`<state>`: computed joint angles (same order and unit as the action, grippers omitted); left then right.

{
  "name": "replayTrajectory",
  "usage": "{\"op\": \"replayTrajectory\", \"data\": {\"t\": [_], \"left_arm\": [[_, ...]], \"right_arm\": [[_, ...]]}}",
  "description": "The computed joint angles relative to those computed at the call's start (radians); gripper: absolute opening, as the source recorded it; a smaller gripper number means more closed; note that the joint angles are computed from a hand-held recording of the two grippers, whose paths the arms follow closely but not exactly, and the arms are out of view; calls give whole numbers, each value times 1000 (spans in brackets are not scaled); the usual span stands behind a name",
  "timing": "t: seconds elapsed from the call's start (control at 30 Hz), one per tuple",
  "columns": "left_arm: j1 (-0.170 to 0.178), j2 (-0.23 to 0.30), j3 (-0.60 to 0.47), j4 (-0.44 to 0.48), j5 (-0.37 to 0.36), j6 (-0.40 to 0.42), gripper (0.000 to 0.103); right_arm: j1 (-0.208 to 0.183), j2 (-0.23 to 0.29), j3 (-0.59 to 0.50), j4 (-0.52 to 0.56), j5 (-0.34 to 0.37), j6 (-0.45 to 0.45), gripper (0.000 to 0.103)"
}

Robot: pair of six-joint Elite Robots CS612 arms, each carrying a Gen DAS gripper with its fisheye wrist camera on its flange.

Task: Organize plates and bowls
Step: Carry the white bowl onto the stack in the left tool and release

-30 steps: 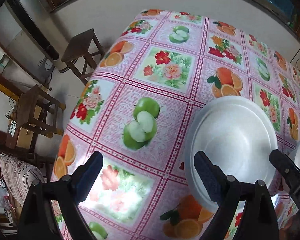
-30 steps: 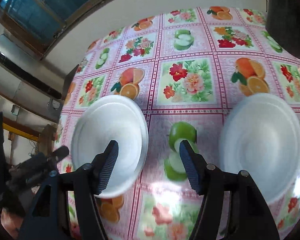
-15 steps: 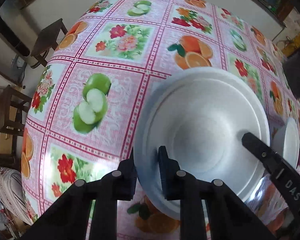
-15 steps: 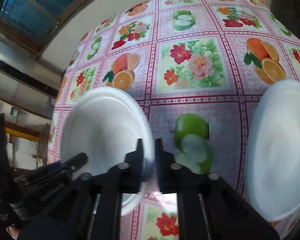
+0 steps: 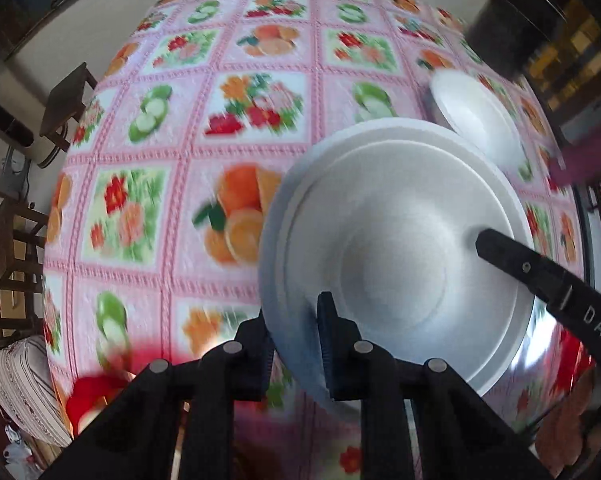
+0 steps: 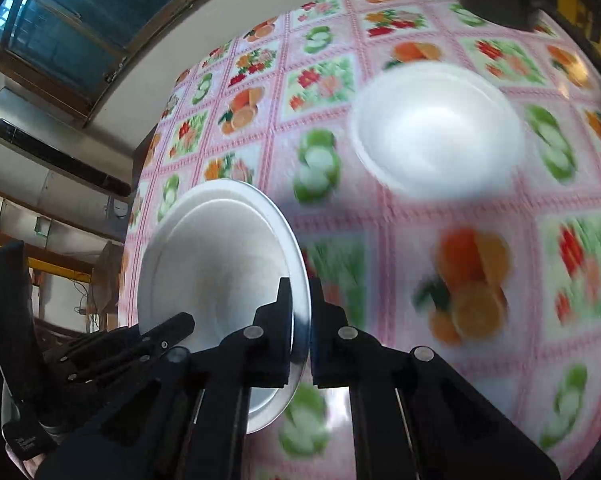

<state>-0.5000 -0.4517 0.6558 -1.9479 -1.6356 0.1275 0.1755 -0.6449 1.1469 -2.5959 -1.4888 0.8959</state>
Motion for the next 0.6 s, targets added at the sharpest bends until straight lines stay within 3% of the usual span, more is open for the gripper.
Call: {"op": "replayTrajectory", "data": {"t": [0.13,0.3,0.43,0.6], "left_arm": [[0,-103,200,-74,-7,56,24],[23,-194,370,-200,-8,75,24],[53,-241,453,-306,10,65,24],[99,-266,494,-370,19,28,24]], "right_arm": [[31,-63,102,-4,-12,35,8],[70,-94,155,-27,-16,76,8],[108,-83,126,-48,-42,70,9],[147,-44,40,-52,-46,16,10]]}}
